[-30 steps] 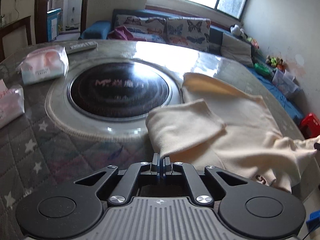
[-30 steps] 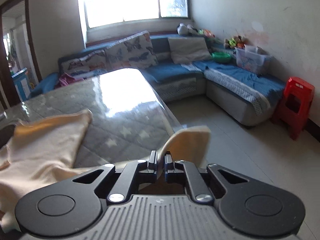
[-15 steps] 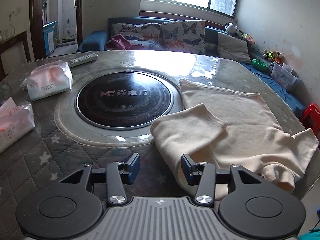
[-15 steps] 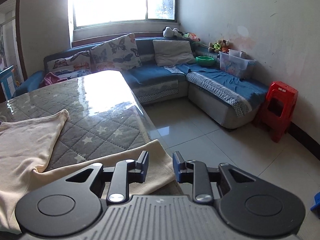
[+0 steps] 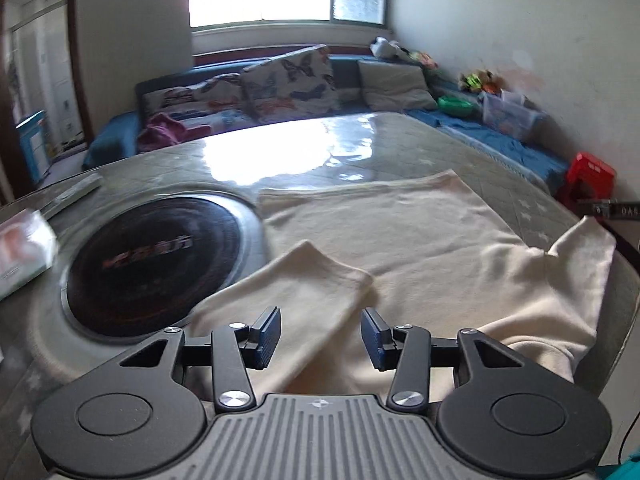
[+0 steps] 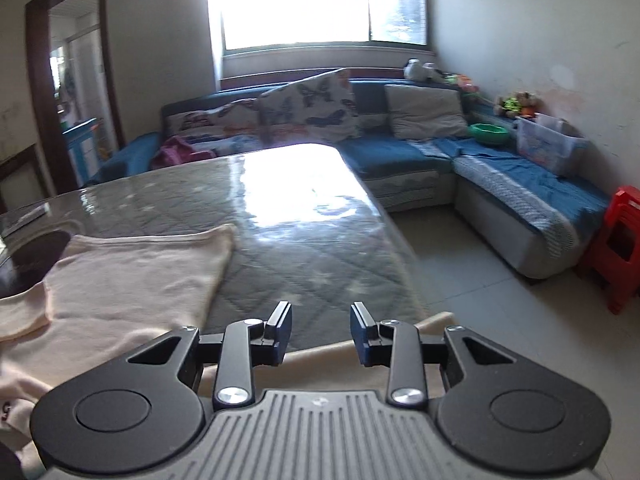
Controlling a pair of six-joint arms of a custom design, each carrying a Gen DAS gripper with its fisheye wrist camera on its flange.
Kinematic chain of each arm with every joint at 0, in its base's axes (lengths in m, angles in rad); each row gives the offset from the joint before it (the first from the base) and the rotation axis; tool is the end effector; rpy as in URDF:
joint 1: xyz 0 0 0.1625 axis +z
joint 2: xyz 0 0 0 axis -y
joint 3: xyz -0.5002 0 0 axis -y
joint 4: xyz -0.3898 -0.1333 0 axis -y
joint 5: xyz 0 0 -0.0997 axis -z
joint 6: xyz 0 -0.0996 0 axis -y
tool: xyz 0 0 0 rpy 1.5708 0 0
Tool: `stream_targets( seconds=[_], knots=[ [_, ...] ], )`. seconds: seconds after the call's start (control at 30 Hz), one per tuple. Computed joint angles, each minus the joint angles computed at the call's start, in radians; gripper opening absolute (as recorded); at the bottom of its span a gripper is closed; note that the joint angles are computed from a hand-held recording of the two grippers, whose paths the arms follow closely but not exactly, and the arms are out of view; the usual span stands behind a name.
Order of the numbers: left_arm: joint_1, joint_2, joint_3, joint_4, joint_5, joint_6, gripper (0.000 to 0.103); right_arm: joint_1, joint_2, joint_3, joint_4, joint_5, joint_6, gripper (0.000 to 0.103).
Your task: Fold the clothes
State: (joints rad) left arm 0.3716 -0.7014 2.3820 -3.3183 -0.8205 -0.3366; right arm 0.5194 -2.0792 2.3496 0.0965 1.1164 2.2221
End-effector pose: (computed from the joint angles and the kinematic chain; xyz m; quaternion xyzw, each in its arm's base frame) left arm -0.3404 -0.3486 0.0318 0.3776 0.8499 -0.2768 0.2418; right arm -0.0683 -0.2430 0.3701 0.0743 -0.8097 0.4596 0.3573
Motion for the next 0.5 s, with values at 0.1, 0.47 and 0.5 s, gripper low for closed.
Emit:
stream_targets(
  seconds=[0.1, 0.47, 0.5],
  knots=[
    [0.028, 0.059, -0.052, 0.001, -0.015, 0.068, 0.048, 0.085, 0.049, 0.0, -0.02, 0.061, -0.003, 0.034],
    [0.083, 0.083, -0.037, -0.141, -0.017, 0.075, 0.003, 0.221, 0.139, 0.0, -0.055, 0.183, -0.001, 0.035],
    [0.083, 0.074, -0.022, -0.176, -0.004, 0.062, 0.003, 0.225, 0.141, -0.002, -0.055, 0.186, -0.002, 0.035]
  ],
)
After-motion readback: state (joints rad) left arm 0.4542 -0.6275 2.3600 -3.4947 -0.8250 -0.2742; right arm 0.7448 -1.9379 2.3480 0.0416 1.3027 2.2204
